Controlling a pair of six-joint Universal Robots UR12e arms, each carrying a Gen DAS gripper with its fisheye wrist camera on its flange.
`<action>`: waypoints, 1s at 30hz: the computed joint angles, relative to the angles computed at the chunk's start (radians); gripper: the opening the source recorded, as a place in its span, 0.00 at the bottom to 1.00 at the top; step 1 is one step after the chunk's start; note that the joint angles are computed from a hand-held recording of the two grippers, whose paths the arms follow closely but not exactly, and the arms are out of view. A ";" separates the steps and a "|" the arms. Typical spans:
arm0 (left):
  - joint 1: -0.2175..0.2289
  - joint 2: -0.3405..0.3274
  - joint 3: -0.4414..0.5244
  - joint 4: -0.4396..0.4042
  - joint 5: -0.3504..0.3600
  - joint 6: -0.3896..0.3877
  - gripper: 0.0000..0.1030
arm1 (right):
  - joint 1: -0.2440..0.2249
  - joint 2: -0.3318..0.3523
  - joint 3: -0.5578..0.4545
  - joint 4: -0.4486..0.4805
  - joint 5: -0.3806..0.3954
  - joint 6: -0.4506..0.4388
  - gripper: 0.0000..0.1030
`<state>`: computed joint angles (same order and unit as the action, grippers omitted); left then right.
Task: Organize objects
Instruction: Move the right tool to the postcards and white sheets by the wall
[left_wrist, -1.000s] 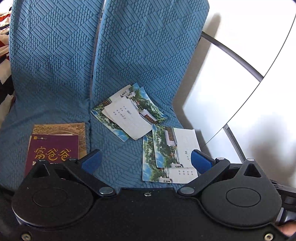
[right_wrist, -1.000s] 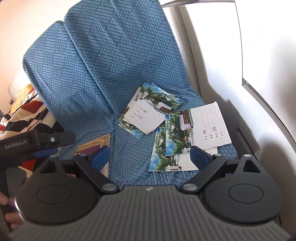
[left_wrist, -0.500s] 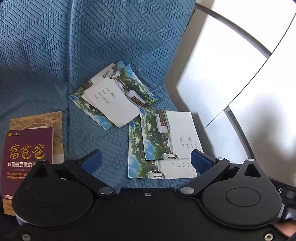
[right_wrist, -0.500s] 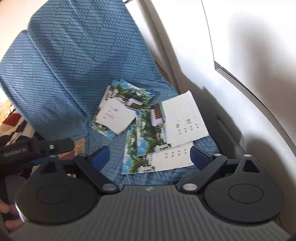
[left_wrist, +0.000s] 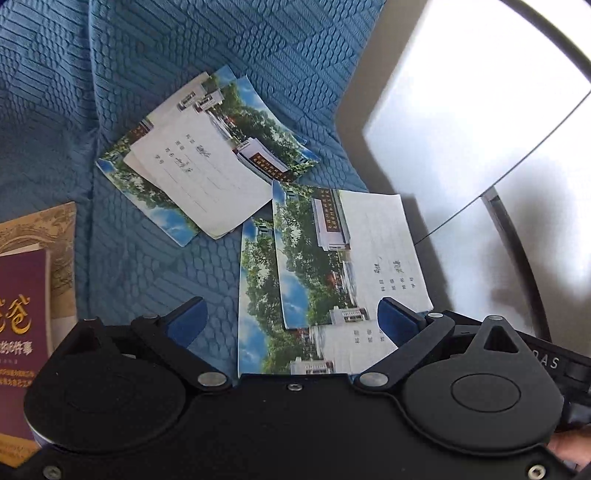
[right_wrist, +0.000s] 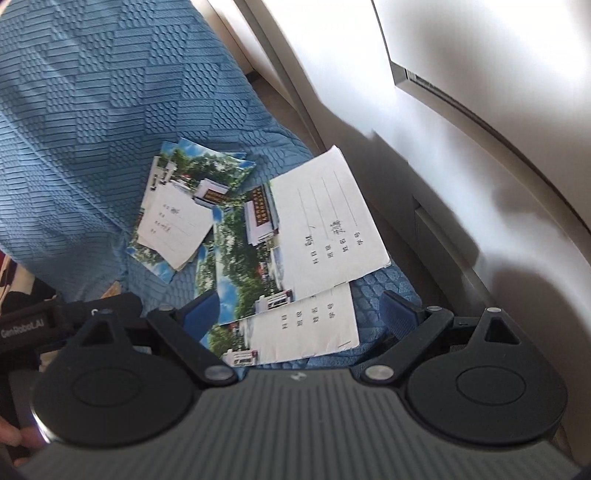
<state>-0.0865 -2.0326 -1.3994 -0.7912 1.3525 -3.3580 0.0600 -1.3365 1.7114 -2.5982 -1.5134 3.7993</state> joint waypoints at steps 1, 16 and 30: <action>-0.001 -0.014 0.013 -0.004 -0.002 -0.003 0.95 | -0.005 0.007 -0.002 -0.005 0.010 -0.003 0.91; -0.006 -0.127 0.121 -0.082 -0.073 0.032 0.81 | -0.038 0.092 -0.040 0.014 -0.034 0.082 0.87; 0.007 -0.134 0.130 -0.161 -0.148 -0.021 0.84 | -0.063 0.110 -0.012 -0.002 0.044 0.145 0.71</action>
